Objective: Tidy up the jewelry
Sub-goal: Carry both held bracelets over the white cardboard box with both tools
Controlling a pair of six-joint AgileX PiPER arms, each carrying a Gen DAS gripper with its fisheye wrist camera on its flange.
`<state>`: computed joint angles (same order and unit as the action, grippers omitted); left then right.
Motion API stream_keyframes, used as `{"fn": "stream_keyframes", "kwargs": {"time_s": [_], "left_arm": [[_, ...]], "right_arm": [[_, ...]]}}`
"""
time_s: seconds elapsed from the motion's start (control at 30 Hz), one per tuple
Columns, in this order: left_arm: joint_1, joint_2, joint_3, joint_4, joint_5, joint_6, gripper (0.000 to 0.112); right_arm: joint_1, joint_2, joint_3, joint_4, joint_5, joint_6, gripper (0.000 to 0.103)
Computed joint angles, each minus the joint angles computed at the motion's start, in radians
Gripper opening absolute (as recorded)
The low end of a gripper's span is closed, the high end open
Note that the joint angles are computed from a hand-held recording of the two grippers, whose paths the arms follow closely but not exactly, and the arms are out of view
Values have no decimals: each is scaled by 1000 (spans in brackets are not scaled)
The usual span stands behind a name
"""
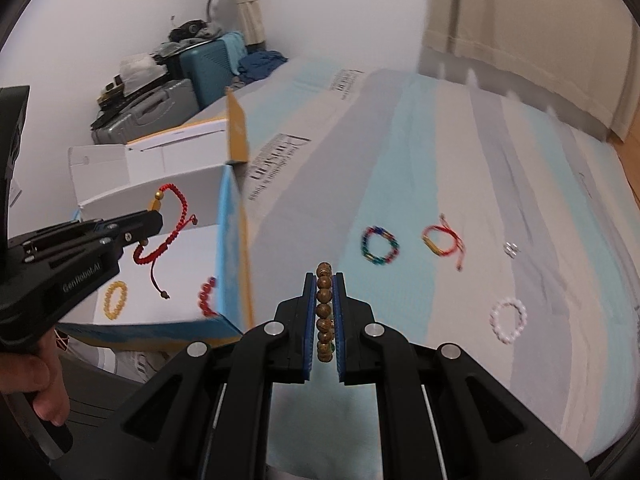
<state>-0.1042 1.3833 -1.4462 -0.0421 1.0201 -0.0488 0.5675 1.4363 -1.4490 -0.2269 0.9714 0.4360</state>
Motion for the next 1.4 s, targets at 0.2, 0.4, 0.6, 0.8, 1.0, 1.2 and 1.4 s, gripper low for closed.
{"fn": "stream_keyframes", "kwargs": {"time_s": [0.2, 0.4, 0.6, 0.8, 1.0, 1.2, 1.4], "left_arm": [[139, -25, 16, -50, 17, 93, 4], [285, -52, 52, -96, 26, 186, 4], [445, -59, 84, -165, 35, 301, 4], [568, -48, 127, -210, 31, 392, 4], [631, -8, 151, -225, 19, 441, 4], [647, 31, 179, -216, 1, 455, 4], [662, 66, 203, -205, -22, 461, 4]], "right_arm": [[101, 109, -155, -34, 37, 36, 7], [191, 233, -318, -44, 77, 42, 7], [259, 347, -439, -32, 103, 43, 7], [299, 447, -533, -15, 126, 34, 7], [319, 541, -624, -1, 160, 23, 7], [316, 613, -673, 19, 179, 14, 7], [305, 650, -681, 44, 182, 3, 7]]}}
